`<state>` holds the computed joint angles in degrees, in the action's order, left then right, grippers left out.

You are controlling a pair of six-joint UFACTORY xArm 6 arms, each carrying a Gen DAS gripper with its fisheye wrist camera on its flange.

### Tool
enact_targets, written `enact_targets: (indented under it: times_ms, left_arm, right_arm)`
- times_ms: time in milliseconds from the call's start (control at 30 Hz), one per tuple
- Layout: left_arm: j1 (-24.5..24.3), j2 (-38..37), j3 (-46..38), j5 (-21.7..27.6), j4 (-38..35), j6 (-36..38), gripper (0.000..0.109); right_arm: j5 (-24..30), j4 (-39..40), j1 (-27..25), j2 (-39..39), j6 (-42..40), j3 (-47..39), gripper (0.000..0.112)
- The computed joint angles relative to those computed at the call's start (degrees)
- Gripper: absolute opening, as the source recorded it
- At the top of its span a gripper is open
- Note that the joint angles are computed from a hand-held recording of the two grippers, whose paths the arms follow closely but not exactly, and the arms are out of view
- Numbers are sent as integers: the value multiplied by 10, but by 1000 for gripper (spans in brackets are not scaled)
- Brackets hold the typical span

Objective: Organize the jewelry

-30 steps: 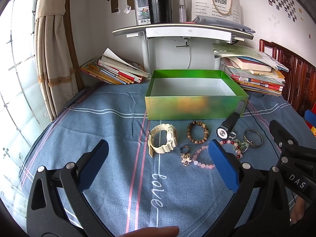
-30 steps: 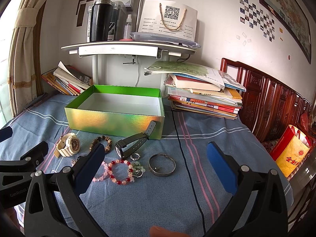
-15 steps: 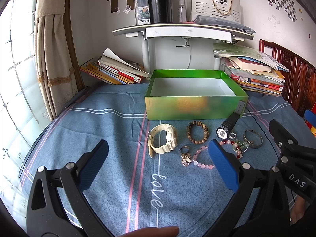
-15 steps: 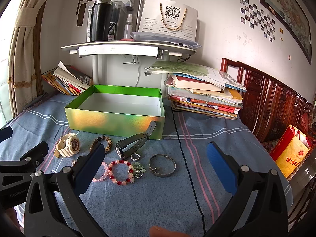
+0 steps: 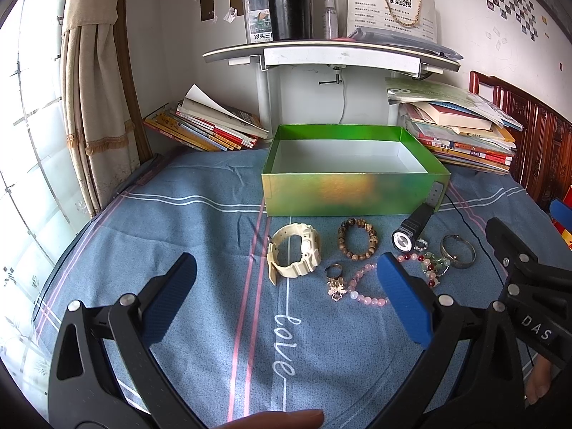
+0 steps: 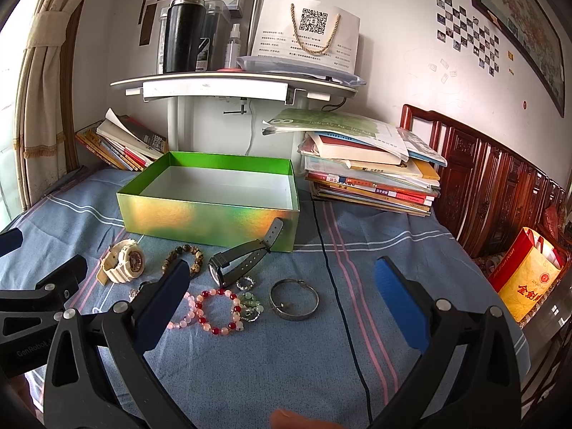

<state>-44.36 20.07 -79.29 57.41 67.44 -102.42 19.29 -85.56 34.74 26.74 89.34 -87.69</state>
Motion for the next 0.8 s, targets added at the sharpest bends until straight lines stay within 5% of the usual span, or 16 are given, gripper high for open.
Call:
enact_targets:
  times_ms: [800]
  left_arm:
    - [17, 10, -7, -25, -34, 12, 100]
  right_arm:
    - [7, 3, -1, 8, -14, -10, 101]
